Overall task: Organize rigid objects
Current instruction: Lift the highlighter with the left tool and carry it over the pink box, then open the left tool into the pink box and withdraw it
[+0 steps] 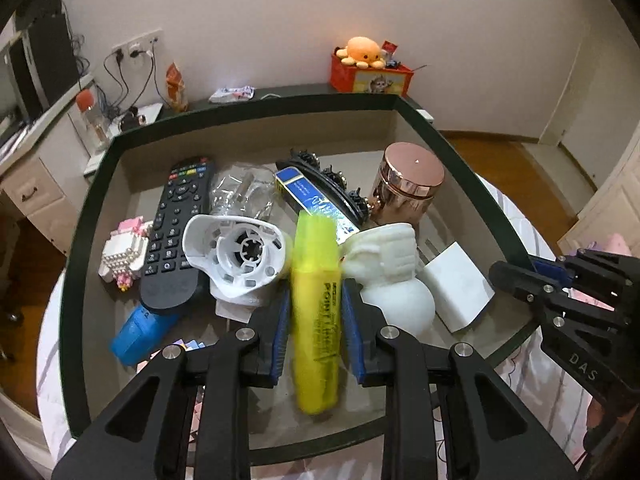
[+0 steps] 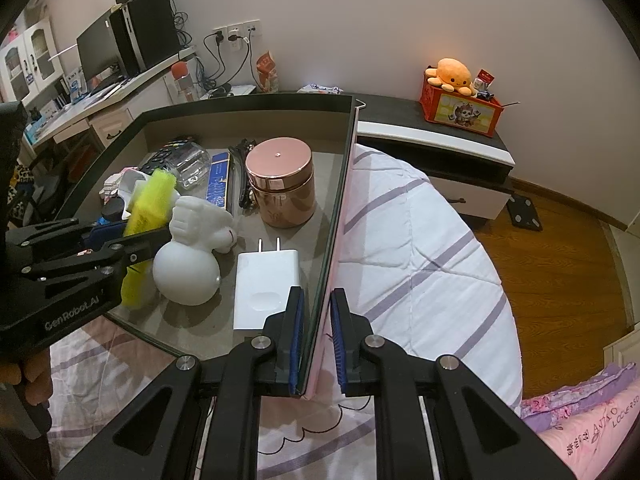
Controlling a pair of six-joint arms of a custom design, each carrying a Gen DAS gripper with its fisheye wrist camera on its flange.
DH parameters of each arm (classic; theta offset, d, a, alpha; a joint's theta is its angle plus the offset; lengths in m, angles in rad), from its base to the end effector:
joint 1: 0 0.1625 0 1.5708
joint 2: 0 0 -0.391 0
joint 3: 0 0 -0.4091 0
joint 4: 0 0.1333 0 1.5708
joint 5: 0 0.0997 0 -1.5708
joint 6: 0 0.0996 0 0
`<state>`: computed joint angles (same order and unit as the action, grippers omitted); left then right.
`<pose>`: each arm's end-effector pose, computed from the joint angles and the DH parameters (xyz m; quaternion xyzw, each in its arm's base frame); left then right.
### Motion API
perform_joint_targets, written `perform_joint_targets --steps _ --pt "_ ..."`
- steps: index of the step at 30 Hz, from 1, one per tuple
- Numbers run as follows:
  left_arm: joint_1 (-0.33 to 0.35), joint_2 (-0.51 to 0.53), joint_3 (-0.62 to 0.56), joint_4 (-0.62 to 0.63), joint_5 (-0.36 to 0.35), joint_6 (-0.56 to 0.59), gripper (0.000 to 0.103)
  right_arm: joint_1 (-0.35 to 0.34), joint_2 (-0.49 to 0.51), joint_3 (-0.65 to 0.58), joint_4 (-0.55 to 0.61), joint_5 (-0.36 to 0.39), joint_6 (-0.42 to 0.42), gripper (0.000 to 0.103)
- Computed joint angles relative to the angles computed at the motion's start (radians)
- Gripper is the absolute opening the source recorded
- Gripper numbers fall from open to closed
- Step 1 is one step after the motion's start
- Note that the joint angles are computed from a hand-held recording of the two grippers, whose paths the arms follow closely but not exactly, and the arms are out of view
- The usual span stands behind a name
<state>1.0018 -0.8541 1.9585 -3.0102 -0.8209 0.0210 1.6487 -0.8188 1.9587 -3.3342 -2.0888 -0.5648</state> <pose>-0.1317 -0.5793 0.0558 0.2083 0.8956 -0.2471 0.3057 0.1280 -0.5612 0.0643 0.2161 -0.8978 0.2290 0.3081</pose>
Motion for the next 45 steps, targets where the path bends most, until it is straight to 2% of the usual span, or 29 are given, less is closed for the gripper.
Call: perform_joint_targets --steps 8,10,11,12,14,16,18,21,25,27,30,33,34,37,39,40,42,45 --pt "-0.026 -0.030 0.058 -0.095 0.046 0.057 0.026 0.005 0.002 -0.001 0.001 -0.009 0.007 0.013" --pt "-0.032 -0.043 0.077 -0.117 0.058 0.060 0.040 0.007 0.004 -0.002 0.000 -0.014 0.009 0.014" --pt "-0.033 -0.047 0.084 -0.130 0.061 0.065 0.062 0.008 0.005 -0.003 0.000 -0.019 0.009 0.014" --pt "-0.038 -0.051 0.099 -0.181 0.070 0.087 0.075 0.011 0.008 -0.004 -0.002 -0.025 0.009 0.014" --pt "-0.049 -0.058 0.119 -0.243 0.093 0.123 0.076 0.016 0.012 -0.004 -0.008 -0.036 0.007 0.014" --pt "-0.052 -0.086 0.127 -0.203 0.100 0.100 0.084 0.020 0.013 -0.004 -0.007 -0.046 0.008 0.014" --pt "-0.058 -0.104 0.137 -0.200 0.129 0.086 0.102 0.024 0.013 -0.003 -0.010 -0.053 0.010 0.014" --pt "-0.069 -0.123 0.164 -0.244 0.174 0.098 0.103 0.034 0.008 0.004 -0.012 -0.067 0.007 0.015" --pt "-0.065 -0.178 0.187 -0.180 0.153 0.039 0.103 0.048 0.002 0.017 -0.022 -0.087 0.016 0.016" --pt "-0.065 -0.192 0.199 -0.177 0.147 0.031 0.103 0.055 -0.008 0.028 -0.024 -0.080 0.021 0.021" --pt "-0.069 -0.212 0.218 -0.175 0.136 0.024 0.103 0.080 -0.012 0.039 -0.039 -0.087 0.015 0.035" --pt "-0.077 -0.224 0.235 -0.172 0.132 0.013 0.103 0.099 -0.026 0.056 -0.043 -0.049 0.012 0.043" --pt "-0.078 -0.229 0.240 -0.168 0.125 0.011 0.103 0.108 -0.027 0.060 -0.047 -0.035 0.007 0.048" --pt "-0.085 -0.246 0.260 -0.181 0.107 0.016 0.103 0.123 -0.018 0.069 -0.089 -0.013 -0.010 0.088" --pt "-0.087 -0.259 0.271 -0.189 0.106 0.018 0.103 0.133 -0.008 0.075 -0.134 -0.021 -0.031 0.092" --pt "-0.087 -0.266 0.276 -0.192 0.106 0.012 0.103 0.140 0.001 0.075 -0.169 -0.036 -0.043 0.103" --pt "-0.087 -0.283 0.290 -0.196 0.096 -0.009 0.103 0.147 0.009 0.082 -0.236 -0.041 -0.062 0.103" --pt "-0.096 -0.298 0.311 -0.222 0.093 -0.012 0.103 0.152 -0.002 0.104 -0.261 -0.023 -0.055 0.103"
